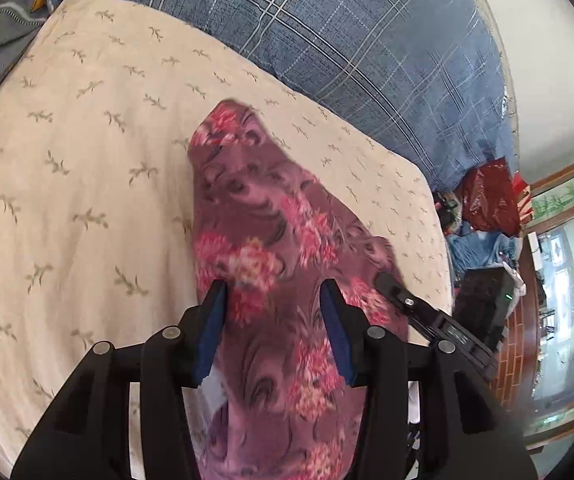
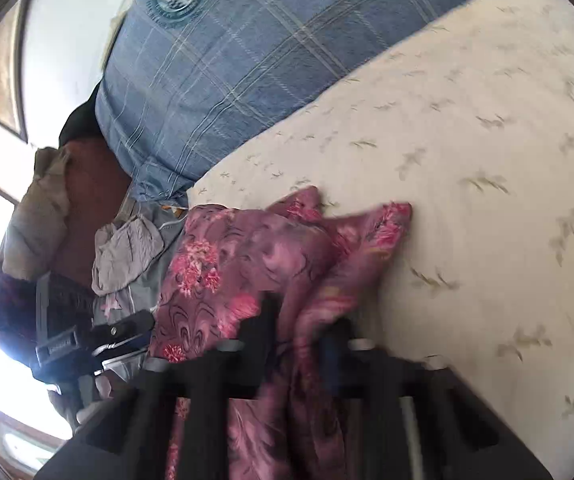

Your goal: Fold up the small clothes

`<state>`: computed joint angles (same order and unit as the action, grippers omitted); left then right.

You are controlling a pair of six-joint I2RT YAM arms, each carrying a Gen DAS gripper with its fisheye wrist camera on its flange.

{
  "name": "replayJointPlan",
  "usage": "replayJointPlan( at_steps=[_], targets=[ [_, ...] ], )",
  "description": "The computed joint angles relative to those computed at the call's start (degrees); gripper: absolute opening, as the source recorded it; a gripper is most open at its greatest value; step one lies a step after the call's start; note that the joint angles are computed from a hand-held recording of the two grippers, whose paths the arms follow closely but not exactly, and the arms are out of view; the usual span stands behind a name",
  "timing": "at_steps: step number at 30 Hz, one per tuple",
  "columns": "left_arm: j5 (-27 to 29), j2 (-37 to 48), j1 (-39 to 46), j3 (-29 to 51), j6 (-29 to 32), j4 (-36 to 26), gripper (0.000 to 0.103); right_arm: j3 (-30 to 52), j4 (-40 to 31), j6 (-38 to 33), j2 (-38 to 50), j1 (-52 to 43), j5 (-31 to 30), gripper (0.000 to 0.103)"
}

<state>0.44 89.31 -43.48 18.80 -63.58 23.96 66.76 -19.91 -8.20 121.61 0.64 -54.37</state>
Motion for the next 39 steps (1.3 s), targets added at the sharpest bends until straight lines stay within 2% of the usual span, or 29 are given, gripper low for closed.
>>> replayJointPlan(
  at_steps=[3, 6, 8, 9, 10, 11, 12, 14, 17, 19, 21, 23, 24, 25, 26, 28, 31, 33, 35, 37, 38, 39],
  targets=[
    [0.8, 3.2, 1.9, 1.8, 1.5, 1.1, 0.045, -3.9, 6.8, -1.6, -4.7, -0.4, -1.5, 0.009],
    [-3.3, 11.0, 1.5, 8.0, 4.1, -4.7, 0.047, -4.4, 10.6, 0.1, -4.9, -0.7, -0.1, 0.008],
    [-2.8, 15.8, 1.7, 9.6, 5.4, -4.0, 0.048, -0.9, 9.4, 0.0, -0.4, 0.5, 4.9, 0.008],
    [-4.7, 15.3, 0.7, 10.0, 5.9, -5.2, 0.049, 1.0, 7.6, -0.9, 1.9, 1.2, 7.7, 0.009],
    [-6.3, 13.8, -0.4, 10.5, 6.7, -8.0, 0.049, 2.9, 5.2, -2.4, 4.3, 1.6, 8.9, 0.008],
    [-6.9, 12.6, -0.9, 10.4, 7.1, -9.1, 0.048, 2.0, 7.0, -1.6, 4.3, 1.1, 7.6, 0.01],
    [-7.1, 10.7, -1.3, 9.7, 7.2, -10.4, 0.048, 1.9, 5.9, -1.0, 3.5, 0.6, 7.4, 0.018],
    [-7.8, 4.5, -2.7, 6.9, 7.1, -12.5, 0.048, 0.5, 5.2, -0.3, 0.8, -0.2, 7.8, 0.019],
    [-13.3, -6.9, -9.1, 3.2, 5.9, -17.2, 0.048, -3.7, 5.7, -2.6, -4.0, -2.6, 4.8, 0.019],
    [-17.8, -9.3, -14.3, 3.1, 4.4, -19.2, 0.049, -6.7, 4.9, -6.3, -7.2, -4.0, 1.0, 0.019],
    [-20.2, -4.3, -17.5, 5.2, 3.6, -18.6, 0.049, -9.0, 4.7, -9.7, -8.4, -3.5, 0.5, 0.019],
    [-18.3, 6.9, -17.3, 11.0, 3.6, -20.7, 0.05, -10.7, 7.0, -10.5, -7.8, -0.1, 6.6, 0.016],
    [-16.0, 10.8, -16.6, 12.7, 4.0, -20.8, 0.05, -10.7, 7.7, -11.8, -6.2, 2.3, 12.8, 0.011],
    [-15.1, 11.9, -16.2, 12.2, 2.9, -19.4, 0.05, -12.7, 11.2, -12.1, -6.5, 1.9, 12.9, 0.011],
    [-14.4, 10.0, -15.8, 10.5, 1.7, -18.1, 0.05, -13.7, 12.3, -11.9, -7.5, 1.5, 12.8, 0.011],
    [-13.3, 2.7, -15.6, 6.4, -0.1, -17.9, 0.049, -13.7, 8.4, -11.5, -10.8, 1.7, 15.4, 0.019],
    [-19.0, -7.2, -22.4, 4.6, -3.2, -25.3, 0.049, -17.6, 3.6, -17.1, -18.5, -1.1, 10.4, 0.019],
    [-21.6, -7.9, -27.0, 5.4, -5.0, -28.1, 0.052, -20.2, -0.8, -22.0, -23.6, -2.3, 7.8, 0.019],
    [-23.3, -3.8, -32.4, 6.9, -7.7, -27.8, 0.055, -22.9, -4.2, -25.1, -27.5, -1.8, 5.6, 0.019],
    [-25.1, 4.3, -34.5, 9.5, -9.4, -26.3, 0.056, -25.1, -6.8, -29.7, -28.1, -1.8, 4.2, 0.018],
    [-28.6, 7.9, -37.2, 10.3, -11.1, -25.4, 0.059, -27.2, -5.4, -30.0, -28.7, -0.7, 5.8, 0.017],
    [-31.0, 10.0, -38.5, 10.5, -11.8, -24.2, 0.063, -30.2, -1.3, -28.8, -29.1, 1.4, 9.9, 0.017]
  ],
)
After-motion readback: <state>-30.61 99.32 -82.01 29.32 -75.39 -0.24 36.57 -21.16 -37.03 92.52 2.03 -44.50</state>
